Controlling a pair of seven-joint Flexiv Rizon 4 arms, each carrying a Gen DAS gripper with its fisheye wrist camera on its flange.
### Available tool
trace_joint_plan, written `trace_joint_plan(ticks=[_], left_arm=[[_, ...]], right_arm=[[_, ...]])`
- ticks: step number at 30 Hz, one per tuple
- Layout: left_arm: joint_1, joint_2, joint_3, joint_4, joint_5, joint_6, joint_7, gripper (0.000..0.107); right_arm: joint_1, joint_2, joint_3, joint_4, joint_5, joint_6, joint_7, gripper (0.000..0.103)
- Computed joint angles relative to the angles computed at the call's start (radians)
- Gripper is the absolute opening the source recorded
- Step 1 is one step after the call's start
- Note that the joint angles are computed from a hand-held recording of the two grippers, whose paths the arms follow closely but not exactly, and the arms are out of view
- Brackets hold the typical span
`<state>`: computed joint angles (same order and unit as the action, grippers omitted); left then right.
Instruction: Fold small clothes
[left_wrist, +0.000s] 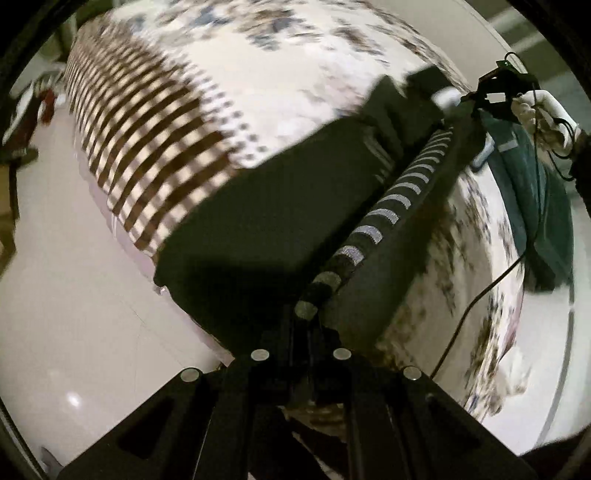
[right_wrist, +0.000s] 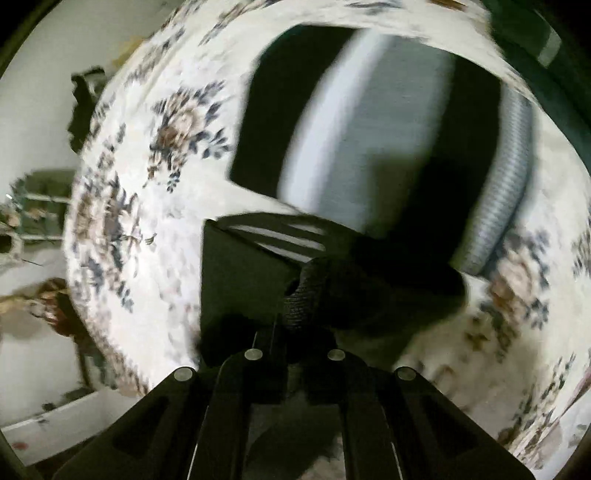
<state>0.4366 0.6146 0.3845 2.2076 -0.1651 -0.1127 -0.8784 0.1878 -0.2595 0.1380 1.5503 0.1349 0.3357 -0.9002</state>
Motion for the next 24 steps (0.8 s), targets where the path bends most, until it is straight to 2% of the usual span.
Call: trace_joint_plan(ticks=[3, 5, 10, 12, 15, 16, 17, 19, 22, 24], left_arm=[[0.022, -0.097, 0.015, 0.022, -0.02, 0.075, 0.014, 0.003], [0.04, -0.161, 0.016, 0.046, -0.037, 0.135, 0.016, 0.003], [0.071, -0.262, 0.008, 0.074, -0.07, 0.214, 0.023, 0.003], [0.076, -0.285, 0.001, 0.074, -0.071, 0.216, 0.024, 0.004], [0.089, -0.319, -0.001, 0.055, -0.064, 0.199, 0.024, 0.01], [0.097, -0.334, 0.002, 0.039, -0.058, 0.183, 0.027, 0.015], [0.103, -0.342, 0.0, 0.031, -0.044, 0.187, 0.026, 0.029], [0.12, -0.354, 0.001, 0.012, -0.011, 0.198, 0.017, 0.042], [0.149, -0.384, 0.019, -0.033, -0.034, 0.156, 0.009, 0.045], [0.161, -0.398, 0.026, -0.057, -0.062, 0.128, 0.025, 0.051]], right_arm=[[0.072, -0.165, -0.01, -0.133, -0.08, -0.039, 0.073, 0.005], [0.093, -0.23, -0.013, -0.175, -0.103, -0.043, 0.107, 0.005], [0.117, -0.333, -0.012, -0.236, -0.134, -0.053, 0.146, 0.005], [0.111, -0.35, -0.007, -0.243, -0.119, -0.053, 0.162, 0.006], [0.076, -0.336, 0.016, -0.219, -0.047, 0.004, 0.164, 0.018], [0.051, -0.317, 0.038, -0.198, 0.005, 0.05, 0.141, 0.036], [0.03, -0.288, 0.057, -0.165, 0.058, 0.103, 0.122, 0.053], [0.02, -0.202, 0.08, -0.066, 0.116, 0.212, 0.102, 0.056], [0.033, -0.088, 0.129, 0.068, 0.221, 0.299, 0.084, 0.056], [0.055, -0.063, 0.157, 0.113, 0.319, 0.308, 0.111, 0.056]])
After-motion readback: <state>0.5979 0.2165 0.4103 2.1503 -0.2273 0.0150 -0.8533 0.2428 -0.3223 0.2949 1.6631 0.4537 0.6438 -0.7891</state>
